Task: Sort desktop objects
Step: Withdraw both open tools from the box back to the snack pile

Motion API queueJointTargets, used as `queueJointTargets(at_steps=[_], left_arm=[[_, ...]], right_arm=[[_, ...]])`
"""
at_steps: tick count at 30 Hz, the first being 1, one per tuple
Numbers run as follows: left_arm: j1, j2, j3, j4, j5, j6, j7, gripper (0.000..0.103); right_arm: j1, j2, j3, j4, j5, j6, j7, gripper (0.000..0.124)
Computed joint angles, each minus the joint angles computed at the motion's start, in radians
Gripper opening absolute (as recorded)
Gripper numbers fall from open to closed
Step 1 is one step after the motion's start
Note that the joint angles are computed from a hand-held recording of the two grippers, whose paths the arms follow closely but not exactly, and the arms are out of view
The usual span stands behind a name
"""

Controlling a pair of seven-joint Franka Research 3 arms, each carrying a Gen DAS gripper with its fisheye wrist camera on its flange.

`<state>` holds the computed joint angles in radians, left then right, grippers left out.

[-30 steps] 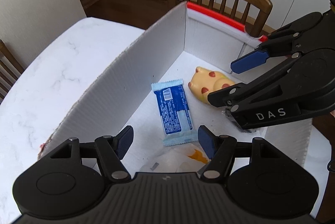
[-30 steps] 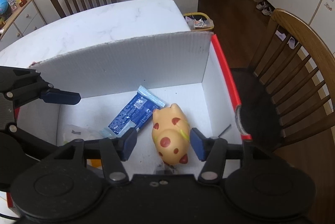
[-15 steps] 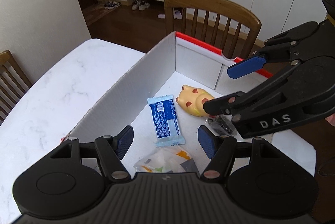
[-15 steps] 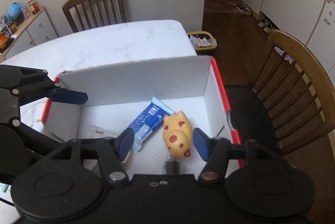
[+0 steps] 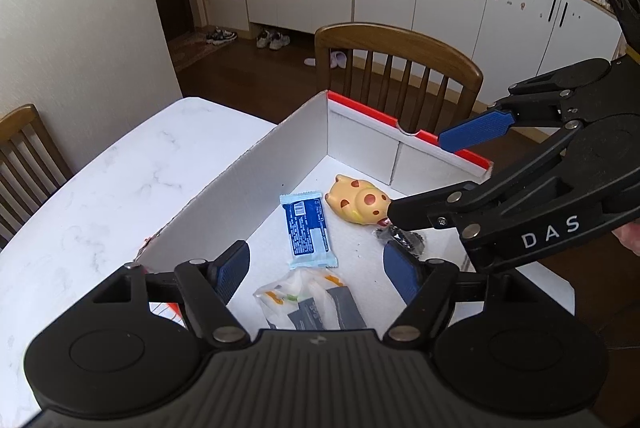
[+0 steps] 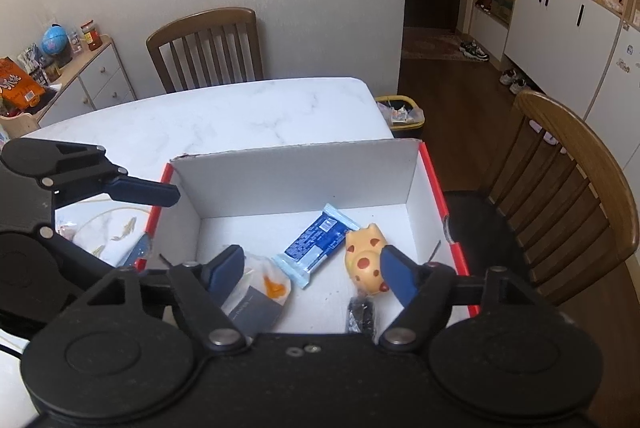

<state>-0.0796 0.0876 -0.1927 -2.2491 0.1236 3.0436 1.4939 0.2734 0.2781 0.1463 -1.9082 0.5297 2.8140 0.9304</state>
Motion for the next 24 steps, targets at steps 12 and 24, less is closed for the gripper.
queueJointTargets(at_steps=[12, 24], left_arm=[[-0.038, -0.129, 0.034, -0.158, -0.082, 0.075, 0.012, 0.079], [-0.191, -0.283, 0.196, -0.361, -0.132, 0.161, 0.031, 0.09]], right_arm=[[0.021, -0.109, 0.023, -0.151, 0.101, 0.118, -0.021, 0.084], [0.079, -0.198, 0.054, -0.277, 0.275, 0.248, -0.095, 0.086]])
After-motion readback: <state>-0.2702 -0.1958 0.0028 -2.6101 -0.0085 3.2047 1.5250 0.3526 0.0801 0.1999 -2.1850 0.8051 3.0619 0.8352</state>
